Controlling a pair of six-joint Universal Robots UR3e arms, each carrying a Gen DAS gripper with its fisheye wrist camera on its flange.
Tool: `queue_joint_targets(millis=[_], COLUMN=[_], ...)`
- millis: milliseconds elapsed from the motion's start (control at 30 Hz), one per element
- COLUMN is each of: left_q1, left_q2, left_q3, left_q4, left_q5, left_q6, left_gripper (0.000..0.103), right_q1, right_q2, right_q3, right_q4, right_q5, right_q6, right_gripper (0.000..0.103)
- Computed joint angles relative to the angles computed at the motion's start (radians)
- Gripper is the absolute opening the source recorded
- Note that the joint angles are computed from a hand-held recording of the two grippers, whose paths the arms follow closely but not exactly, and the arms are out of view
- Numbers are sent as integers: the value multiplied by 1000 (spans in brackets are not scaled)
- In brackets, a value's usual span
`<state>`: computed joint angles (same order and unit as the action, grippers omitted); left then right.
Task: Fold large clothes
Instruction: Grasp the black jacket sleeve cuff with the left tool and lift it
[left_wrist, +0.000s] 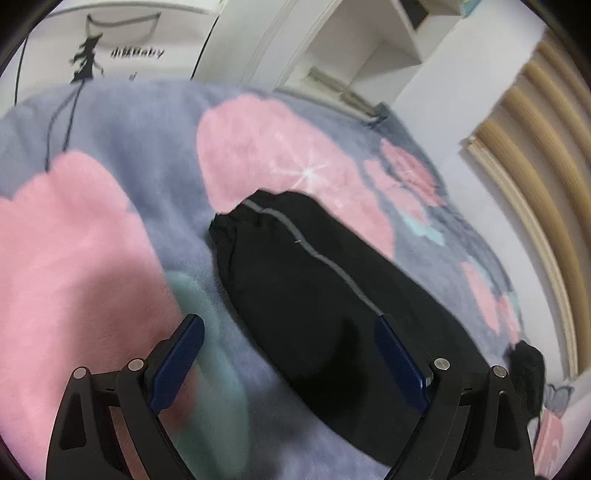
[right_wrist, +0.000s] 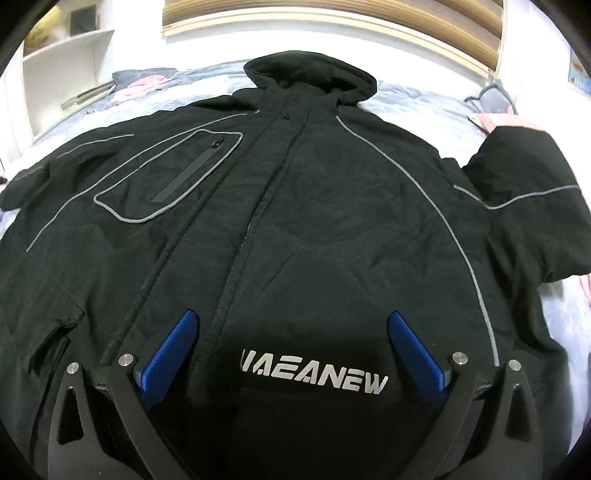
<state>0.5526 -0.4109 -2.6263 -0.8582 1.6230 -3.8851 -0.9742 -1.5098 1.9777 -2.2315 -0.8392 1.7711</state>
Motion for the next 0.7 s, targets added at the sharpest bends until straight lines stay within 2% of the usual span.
queue_joint_targets(millis=[67,100,133,167,200,267,400,500,633,700], left_q1=[-23,-55,-75,-68,-64,-90,-284,-529,-807,-893], left_q2=[-112,-184,-251,-302,-333,-346,-459,-601,-793,-893], left_q3=[-21,-23,-22,-20,-14,-26,31,175,412,526], left_q4=[112,178,247,304,328,383,499,507,504,524], left_q5=[27,61,80,55,42,65,236,434,590,614], left_q6=[-26,-43,-36,10,32,36,14,-7,1,39], left_gripper=[93,89,79,45,36,25,18,17,15,15], right_q1=[-6,-6,-4,-1,-1,-4,-4,-3,-5,-6], right_q2=[-12,-12,-9,-11,-8,-3,7,15,21,20], right_q3=[4,5,3,8,5,-8,-25,-34,-39,-37], right_q4=[16,15,13,8,15,40,68,79,86,84], right_q5=[3,4,3,4,4,5,7,8,14,17], right_q6=[-7,-7,-5,-1,-2,-9,-11,-10,-12,-12], right_gripper=[103,103,103,103,103,103,103,103,103,103])
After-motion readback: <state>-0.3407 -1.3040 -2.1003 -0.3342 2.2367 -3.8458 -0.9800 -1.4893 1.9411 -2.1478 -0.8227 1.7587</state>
